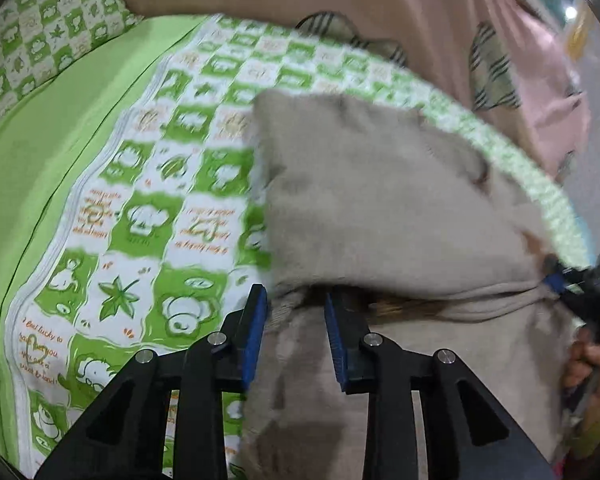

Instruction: Fold small clothes

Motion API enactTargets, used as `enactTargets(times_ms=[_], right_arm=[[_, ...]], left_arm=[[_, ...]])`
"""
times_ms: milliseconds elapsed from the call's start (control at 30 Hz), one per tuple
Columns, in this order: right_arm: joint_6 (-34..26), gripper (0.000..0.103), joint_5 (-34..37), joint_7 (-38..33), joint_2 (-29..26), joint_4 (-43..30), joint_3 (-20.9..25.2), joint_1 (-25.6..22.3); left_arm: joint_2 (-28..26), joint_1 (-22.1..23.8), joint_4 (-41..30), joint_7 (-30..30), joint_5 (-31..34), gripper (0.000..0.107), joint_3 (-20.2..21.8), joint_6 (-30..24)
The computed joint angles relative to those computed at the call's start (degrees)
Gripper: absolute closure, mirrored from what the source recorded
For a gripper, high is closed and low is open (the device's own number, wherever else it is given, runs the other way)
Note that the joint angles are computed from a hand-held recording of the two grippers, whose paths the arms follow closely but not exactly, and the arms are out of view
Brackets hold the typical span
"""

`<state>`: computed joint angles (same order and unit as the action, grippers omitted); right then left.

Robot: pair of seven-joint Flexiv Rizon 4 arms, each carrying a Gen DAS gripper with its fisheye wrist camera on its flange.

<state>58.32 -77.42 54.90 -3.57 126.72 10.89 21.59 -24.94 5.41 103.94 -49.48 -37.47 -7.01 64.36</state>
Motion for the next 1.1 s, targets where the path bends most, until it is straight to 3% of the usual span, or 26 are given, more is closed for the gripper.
enactTargets(times_ms=[33,67,100,167,233,300,367,467,633,833,1000,1100], right_arm=[[-0.2,0.062,1.0,-0.9,-0.3,-0.2,0.0,0.0],[-0.9,0.082,3.6,-3.3,-0.6,-0.7,0.3,0.3],[-1.4,0.096,4.6,-4.4,-0.5,-0.9,0.4,0.5],[-5.4,0.096,1.9,-3.9,1.0,-1.3,0.9,1.5],[-10.5,0.096,4.5,-7.5,1.6,-2.1,2.3,2.9],[-10.5,0.096,8.5,-9.7,1.4,-1.8,2.5,3.0],[-5.5,0.096,11.7,-9.9,0.7,-0.3,1.8,2.1],[-2.6,0.092,9.0,-4.3,1.4,1.6,1.2,1.5],[-10.4,0.087,13.0,-5.6,4.1,1.6,4.1,3.9],[-13.5,0.087,16.2,-4.1,7.1,3.2,6.7,5.4],[-15.5,0.065,18.1,-4.0,7.7,2.9,8.7,7.5],[-16.9,0.064,19.7,-5.2,7.7,2.3,9.8,9.2]], left_arm=[[-0.6,-1.2,-0.6,-2.8,2.1,0.083,1.6,0.2],[-0.9,-1.7,-0.9,-5.1,3.2,0.086,2.4,0.8],[-0.7,-1.8,-0.6,-6.2,3.3,0.089,2.4,1.6],[0.4,-2.0,1.0,-7.5,4.3,0.092,2.5,4.4],[1.1,-1.8,2.4,-7.5,5.5,0.095,2.4,4.9],[1.4,-1.1,3.3,-6.9,5.5,0.095,1.7,5.2],[1.8,-0.1,3.6,-6.3,4.0,0.095,0.9,4.1],[1.6,-0.4,2.4,-7.6,5.0,0.095,1.9,2.2],[4.1,-0.1,5.0,-6.7,5.3,0.094,2.4,1.4],[8.7,0.5,10.7,-3.9,0.7,0.09,2.7,-0.1],[13.5,-0.3,16.2,-0.6,-3.0,0.082,4.6,-2.5],[17.1,-1.6,19.9,-0.9,-2.2,0.075,6.6,-3.2]])
